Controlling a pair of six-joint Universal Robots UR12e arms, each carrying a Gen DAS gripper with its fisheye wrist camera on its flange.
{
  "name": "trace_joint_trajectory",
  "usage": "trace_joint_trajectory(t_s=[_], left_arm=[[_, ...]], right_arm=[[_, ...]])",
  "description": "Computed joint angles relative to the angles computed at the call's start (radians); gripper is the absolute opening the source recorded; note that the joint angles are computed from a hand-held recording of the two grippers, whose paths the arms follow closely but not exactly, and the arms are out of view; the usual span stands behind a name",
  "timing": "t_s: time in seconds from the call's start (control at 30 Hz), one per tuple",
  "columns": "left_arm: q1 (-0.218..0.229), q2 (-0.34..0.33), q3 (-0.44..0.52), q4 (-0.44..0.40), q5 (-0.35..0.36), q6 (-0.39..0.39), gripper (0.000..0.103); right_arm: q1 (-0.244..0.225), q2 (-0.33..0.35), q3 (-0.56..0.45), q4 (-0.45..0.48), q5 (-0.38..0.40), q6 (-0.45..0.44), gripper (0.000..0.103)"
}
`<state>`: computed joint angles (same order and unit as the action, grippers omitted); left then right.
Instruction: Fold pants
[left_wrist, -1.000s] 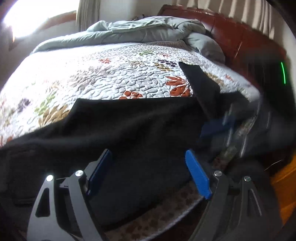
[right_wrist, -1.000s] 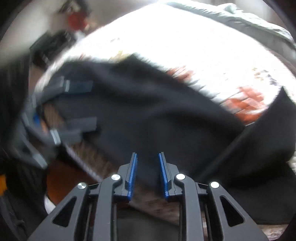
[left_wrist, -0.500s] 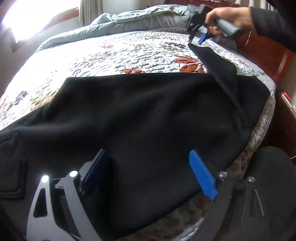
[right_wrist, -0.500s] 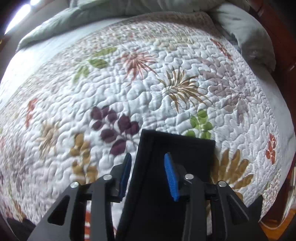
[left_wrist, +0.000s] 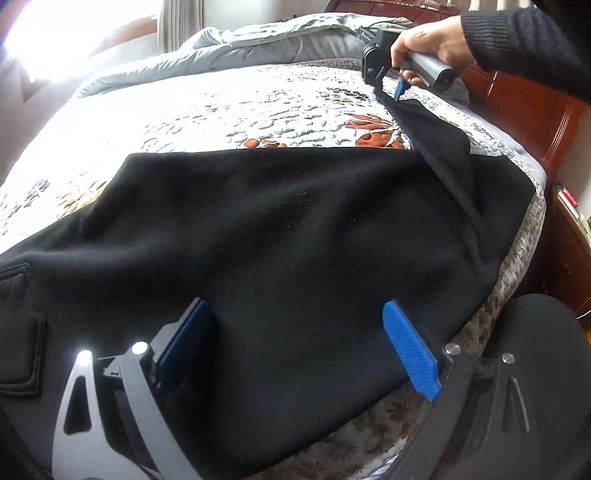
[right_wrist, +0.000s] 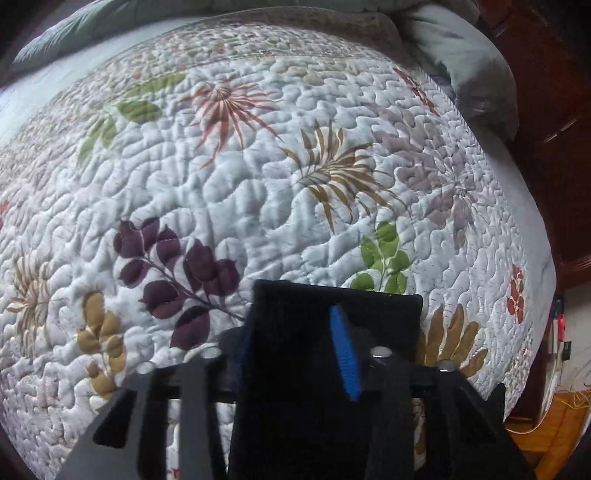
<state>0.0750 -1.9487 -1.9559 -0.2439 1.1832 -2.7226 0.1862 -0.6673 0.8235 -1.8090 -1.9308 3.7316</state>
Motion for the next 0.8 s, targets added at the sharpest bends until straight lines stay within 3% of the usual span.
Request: trace_joint_trajectory(t_s=[0.1,0.33,0.43,0.63,0.8], left_arm=[[0.002,0.000,-0.001,0.002,-0.005,-0.002,0.094],[0.003,0.000,-0.009,0.022,-0.006,-0.008,0.094],[0.003,0.001,-0.011,0.028,-0.003,-0.011,0.094],[0.002,0.008,-0.017,0.033,0.010,-0.012,0.094],[0.000,0.011,-0.024,0.045,0.022,-0.019,0.094]], right_arm=[[-0.003,-0.031,0.038,-0.052,0.015,-0.007,0.009],[0.002,-0.133,0.128,-0.203,0.049,-0.061,0.006],[0.003,-0.198,0.194,-0.317,0.090,-0.076,0.006],[-0.008,-0.380,0.439,-0.640,0.153,-0.098,0.006],[-0.069,-0.549,0.760,-0.989,0.226,-0.043,0.006]])
